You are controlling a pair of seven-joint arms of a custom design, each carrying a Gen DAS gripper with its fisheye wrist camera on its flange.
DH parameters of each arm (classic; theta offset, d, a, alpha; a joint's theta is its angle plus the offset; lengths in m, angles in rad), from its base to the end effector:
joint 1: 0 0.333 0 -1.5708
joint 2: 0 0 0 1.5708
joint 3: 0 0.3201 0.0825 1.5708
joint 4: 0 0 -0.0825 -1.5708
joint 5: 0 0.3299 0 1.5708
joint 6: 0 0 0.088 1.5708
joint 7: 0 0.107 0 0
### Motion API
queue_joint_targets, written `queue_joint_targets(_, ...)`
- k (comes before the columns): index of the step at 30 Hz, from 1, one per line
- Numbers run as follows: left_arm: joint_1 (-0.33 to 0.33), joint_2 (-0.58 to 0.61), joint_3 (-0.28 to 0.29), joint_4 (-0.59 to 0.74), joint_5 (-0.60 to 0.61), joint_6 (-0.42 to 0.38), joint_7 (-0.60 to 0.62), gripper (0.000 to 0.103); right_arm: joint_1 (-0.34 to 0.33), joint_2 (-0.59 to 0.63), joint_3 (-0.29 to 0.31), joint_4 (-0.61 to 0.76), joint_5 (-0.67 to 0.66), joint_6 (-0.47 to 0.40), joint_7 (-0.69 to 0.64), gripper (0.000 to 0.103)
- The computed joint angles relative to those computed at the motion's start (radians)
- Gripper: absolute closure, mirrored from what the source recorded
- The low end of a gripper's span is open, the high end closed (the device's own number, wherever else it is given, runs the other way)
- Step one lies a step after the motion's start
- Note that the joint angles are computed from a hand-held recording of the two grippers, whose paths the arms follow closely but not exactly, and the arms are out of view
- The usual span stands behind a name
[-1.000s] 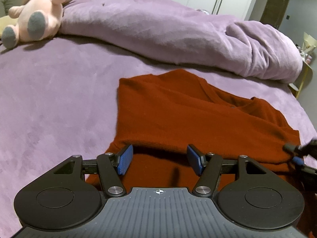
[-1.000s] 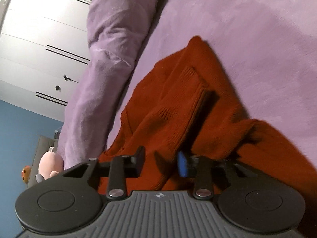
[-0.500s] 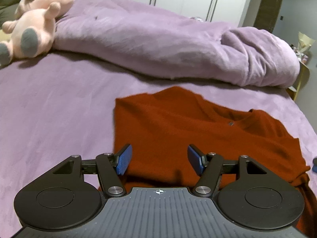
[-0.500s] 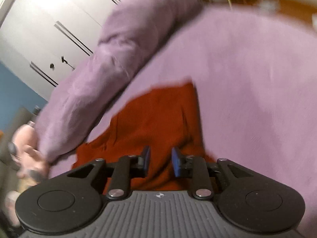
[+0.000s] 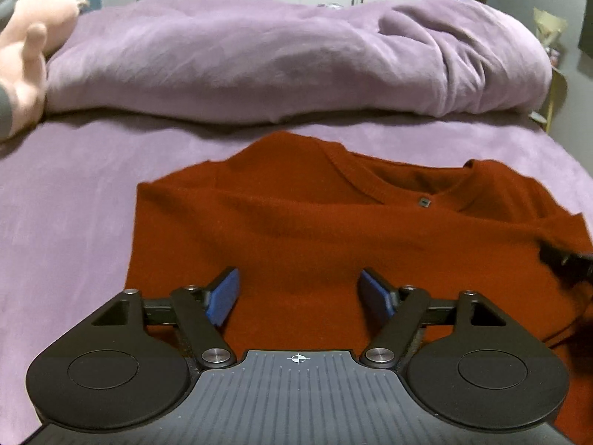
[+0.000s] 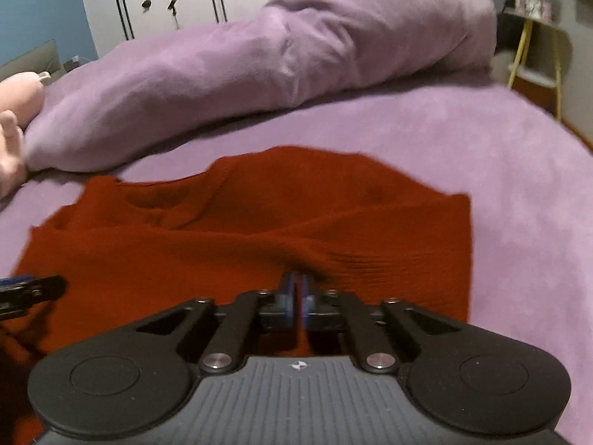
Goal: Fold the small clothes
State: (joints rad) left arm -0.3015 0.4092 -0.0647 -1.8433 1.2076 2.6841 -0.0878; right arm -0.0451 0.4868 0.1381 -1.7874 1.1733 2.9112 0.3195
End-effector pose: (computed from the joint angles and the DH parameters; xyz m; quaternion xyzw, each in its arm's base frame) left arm 0.5728 -0.2467 0.3750 -0.7409 0.5474 -0.2542 0.2947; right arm 0.6402 -0.0092 0.3634 -0.7169 0.5707 -0.1801 0.3576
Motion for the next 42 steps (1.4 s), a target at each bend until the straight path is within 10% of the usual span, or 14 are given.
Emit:
queue_joint_targets(5, -0.007, 0.024, 0.009, 0.031, 0.005, -0.009, -0.011, 0.013, -0.061, 0.062, 0.08, 0.08, 0.193, 0.049, -0.293, 0.103)
queue_joint_targets(8, -0.004, -0.027, -0.001, -0.026, -0.004, 0.0, -0.015, 0.015, -0.052, 0.009, 0.03, 0.031, 0.158, -0.038, -0.172, 0.1)
queue_joint_targets(13, 0.007, -0.144, -0.029, -0.18, 0.056, 0.029, -0.068, 0.015, -0.161, -0.188, -0.03, -0.191, 0.307, -0.39, 0.009, 0.041)
queue_joint_targets(21, 0.04, -0.219, -0.092, -0.274, -0.062, -0.034, -0.021, 0.015, -0.139, -0.211, -0.138, -0.283, 0.433, -0.539, 0.218, 0.046)
queue_joint_targets(26, 0.062, -0.224, -0.084, -0.286, -0.07, -0.01, -0.091, 0.016, -0.079, -0.122, -0.146, -0.165, 0.375, -0.449, 0.371, 0.091)
queue_joint_targets(31, 0.064, -0.198, -0.08, -0.263, -0.092, -0.034, -0.071, 0.016, -0.051, -0.101, -0.133, -0.108, 0.317, -0.272, 0.303, 0.093)
queue_joint_targets(42, 0.043, -0.234, -0.106, -0.293, -0.131, -0.095, 0.014, 0.015, -0.059, -0.167, -0.112, -0.192, 0.262, -0.236, 0.143, 0.09)
